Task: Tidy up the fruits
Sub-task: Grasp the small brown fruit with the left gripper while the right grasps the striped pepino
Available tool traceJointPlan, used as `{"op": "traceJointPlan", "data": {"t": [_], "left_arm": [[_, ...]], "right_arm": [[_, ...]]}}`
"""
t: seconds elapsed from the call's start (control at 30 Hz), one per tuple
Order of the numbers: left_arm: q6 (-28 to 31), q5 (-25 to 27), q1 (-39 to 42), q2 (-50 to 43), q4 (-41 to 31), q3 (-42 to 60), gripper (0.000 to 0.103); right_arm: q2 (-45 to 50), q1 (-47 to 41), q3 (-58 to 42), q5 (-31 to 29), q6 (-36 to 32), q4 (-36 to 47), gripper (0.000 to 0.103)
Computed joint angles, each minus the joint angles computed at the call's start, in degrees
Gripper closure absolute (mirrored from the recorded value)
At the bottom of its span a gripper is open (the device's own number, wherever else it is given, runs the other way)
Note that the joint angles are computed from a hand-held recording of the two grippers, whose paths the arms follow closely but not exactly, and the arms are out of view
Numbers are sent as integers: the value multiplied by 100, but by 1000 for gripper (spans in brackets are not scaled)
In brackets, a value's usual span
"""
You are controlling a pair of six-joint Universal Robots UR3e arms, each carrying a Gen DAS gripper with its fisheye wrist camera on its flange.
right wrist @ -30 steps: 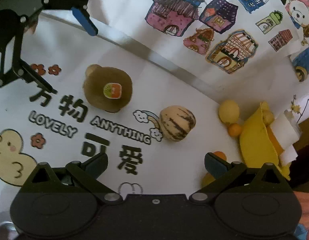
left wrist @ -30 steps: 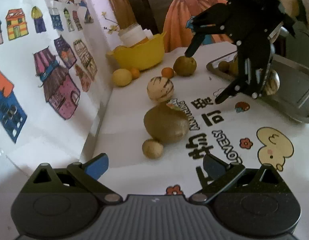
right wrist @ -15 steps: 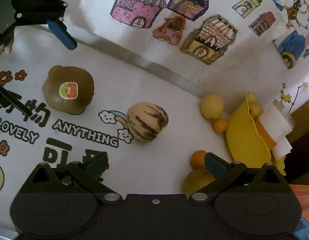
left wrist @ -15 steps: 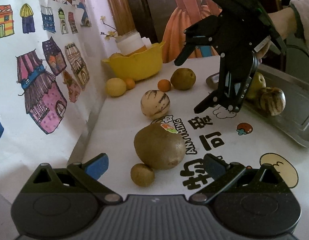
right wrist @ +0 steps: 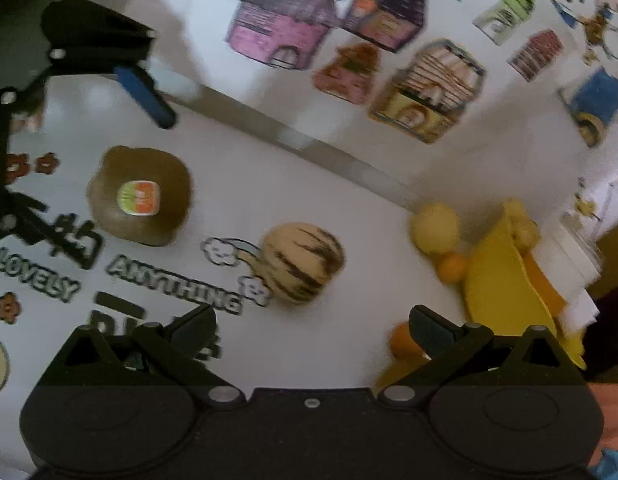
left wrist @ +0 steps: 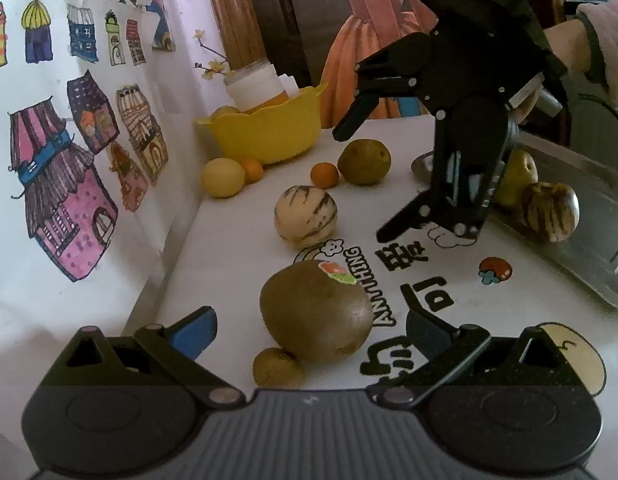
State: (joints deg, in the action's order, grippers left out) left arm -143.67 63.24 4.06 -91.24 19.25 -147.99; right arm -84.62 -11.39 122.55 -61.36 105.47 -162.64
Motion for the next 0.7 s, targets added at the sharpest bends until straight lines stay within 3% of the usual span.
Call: {"op": "traceJointPlan", "data": {"t": [0.17,0.43,0.7], "left_arm": [[227,-157,273,217,-372,-81,1],[413,-369,625,542,-737,-250,1],[560,-678,934,893,-1385,-297,16]], "right_arm": [[-1,48,-47,70,-435,194,1],[327,180,-281,53,-76,-49,1],[554,302,-425,12,4,-95,1]]}}
